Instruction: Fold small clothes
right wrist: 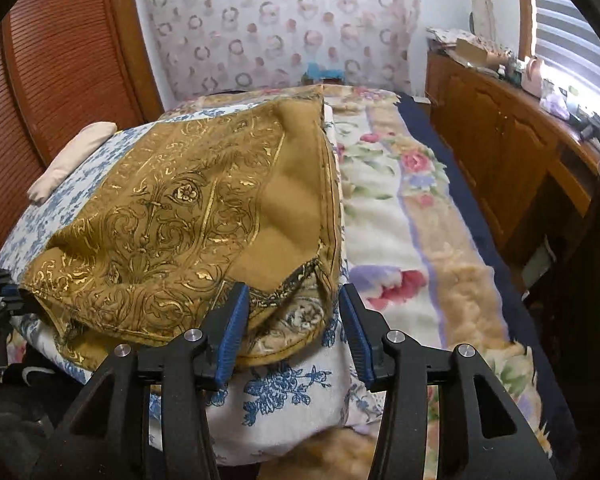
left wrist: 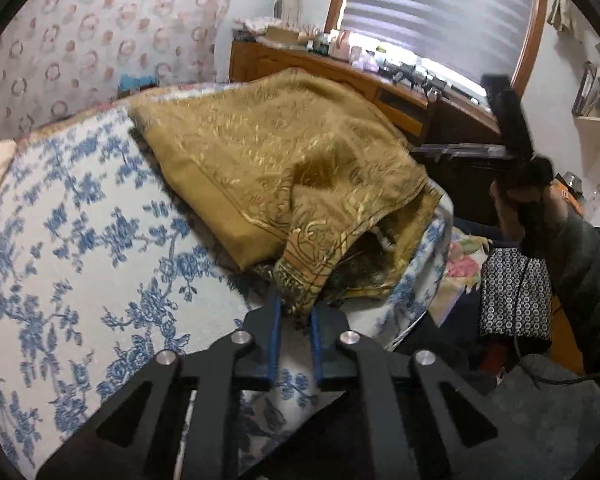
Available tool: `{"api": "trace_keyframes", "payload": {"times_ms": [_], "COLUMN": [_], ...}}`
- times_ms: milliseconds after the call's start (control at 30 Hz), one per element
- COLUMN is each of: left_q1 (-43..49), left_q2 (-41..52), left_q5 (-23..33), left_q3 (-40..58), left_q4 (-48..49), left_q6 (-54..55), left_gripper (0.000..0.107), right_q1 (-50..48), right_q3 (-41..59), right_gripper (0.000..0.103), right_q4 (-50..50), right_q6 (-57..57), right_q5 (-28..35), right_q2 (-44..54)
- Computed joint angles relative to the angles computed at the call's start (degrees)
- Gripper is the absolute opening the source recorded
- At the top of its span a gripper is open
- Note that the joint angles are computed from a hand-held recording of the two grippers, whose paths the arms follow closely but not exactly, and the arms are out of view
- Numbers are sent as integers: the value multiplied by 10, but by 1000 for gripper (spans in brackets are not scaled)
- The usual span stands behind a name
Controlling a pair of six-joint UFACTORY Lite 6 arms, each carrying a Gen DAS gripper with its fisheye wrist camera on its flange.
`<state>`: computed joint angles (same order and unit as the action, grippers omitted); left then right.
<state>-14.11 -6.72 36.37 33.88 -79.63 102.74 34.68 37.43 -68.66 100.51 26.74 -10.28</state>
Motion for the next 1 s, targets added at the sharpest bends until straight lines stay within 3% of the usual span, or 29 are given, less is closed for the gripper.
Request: {"api": "trace_keyframes", "payload": {"times_ms": [133,233,267,500,667,733,767,800,1000], "left_q1": [11,-4,-8,-3,-3,-2,-1,0,2], "left_q2": [-72,-82,-78,-80,-72,-58,-50,-45,-42], "left_q5": [30,2,-5,-5,-12,-17,-17,-15,-9], "left_q3": [-30,-43,-44,-46,-40,-32,-28,-26,-29], "left_q4": [52,66,66,55,47,44,44,43,30], "left_q6": [-47,-61,-64,-57,-57,-57,-58,-57,-36], "left_gripper": [2,2,2,2,5,6,6,6,6], "right_q1": [0,-3,-4,56,62,68,66,61,1], "right_q3": [-11,-23,-31,-75,-101,-86,-79,-74,-57], "right_gripper": [42,22,3,0,0,19,41,55,59], "right_q4": [-14,-26,-39,34,5,-8,-15,-34,-120], "right_q6": [17,29,41,3,56,75,82,102,181], "right_q5": [-2,-15,-24,43,56,72,71,61,-23], "right_q2": [-3,-12,-18,-95,-126,-105,-95,-82,-34]}}
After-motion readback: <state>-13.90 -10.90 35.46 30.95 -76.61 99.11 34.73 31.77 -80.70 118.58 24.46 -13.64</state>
